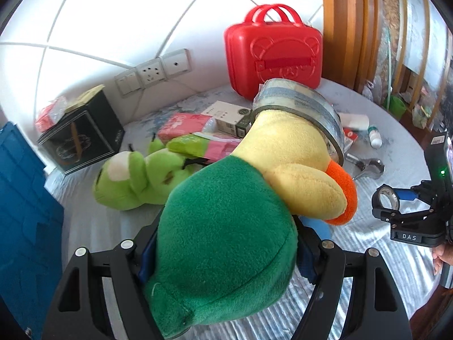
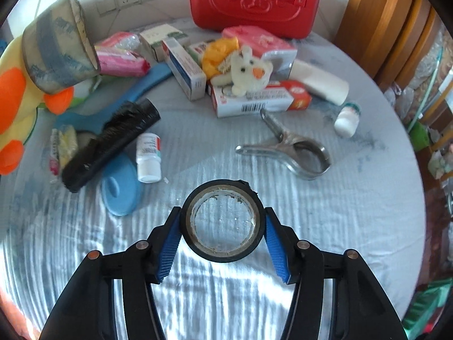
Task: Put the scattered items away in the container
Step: 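Lift the parrot plush and tape roll and carry both toward the blue box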
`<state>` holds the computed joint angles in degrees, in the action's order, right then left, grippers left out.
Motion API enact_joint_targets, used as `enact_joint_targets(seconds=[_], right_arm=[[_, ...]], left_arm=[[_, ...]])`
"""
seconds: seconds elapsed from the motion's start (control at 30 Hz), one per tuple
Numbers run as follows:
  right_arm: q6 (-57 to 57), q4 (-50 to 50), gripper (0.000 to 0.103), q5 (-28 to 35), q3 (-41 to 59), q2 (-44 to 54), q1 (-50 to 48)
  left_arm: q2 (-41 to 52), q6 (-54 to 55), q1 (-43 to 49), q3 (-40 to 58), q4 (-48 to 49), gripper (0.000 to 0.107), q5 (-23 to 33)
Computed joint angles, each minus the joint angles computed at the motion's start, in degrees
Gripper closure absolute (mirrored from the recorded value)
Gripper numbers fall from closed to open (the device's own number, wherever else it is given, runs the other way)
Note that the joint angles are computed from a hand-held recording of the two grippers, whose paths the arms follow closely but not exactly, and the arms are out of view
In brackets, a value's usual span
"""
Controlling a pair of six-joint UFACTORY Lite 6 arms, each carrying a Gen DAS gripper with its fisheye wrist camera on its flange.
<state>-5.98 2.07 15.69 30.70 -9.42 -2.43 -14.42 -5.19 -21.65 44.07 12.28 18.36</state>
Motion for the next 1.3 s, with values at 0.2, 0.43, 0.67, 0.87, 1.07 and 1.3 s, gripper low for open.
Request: enact_joint_targets(seconds=[0.2,0.43,0.67,0.87,1.07,1.3], right_arm=[[1.3,-0.93,0.048,16.15,3.07,-14.86,2.18],[1.29,1.48,0.048,34.1,14.88,-24.21,5.6],[5.94,0.01,0.048,44.18,26.64,-26.0,13.01],[8.93,-2.0,0.048,46.6,31.4,-25.62,17.53],[10.35,-2.72,0.047,46.74,32.19,-26.29,17.96],[8.8,-1.1,0.047,48.04,29.25,-29.35,15.44]], left_arm=[[-9.92,1.35,1.38,3.62,-2.24,0.03,10.81],[-17.84,3.31,5.0,11.01,-3.35,0.03,24.9],[-24.03,7.96,11.75,14.86,-6.44,0.03,34.23],[-26.5,12.59,17.14,17.29,-11.82,0.03,36.68],[-25.9,16.04,19.05,20.01,-13.63,0.03,37.89],[-24.78,14.2,16.48,17.87,-11.49,0.031,36.86]])
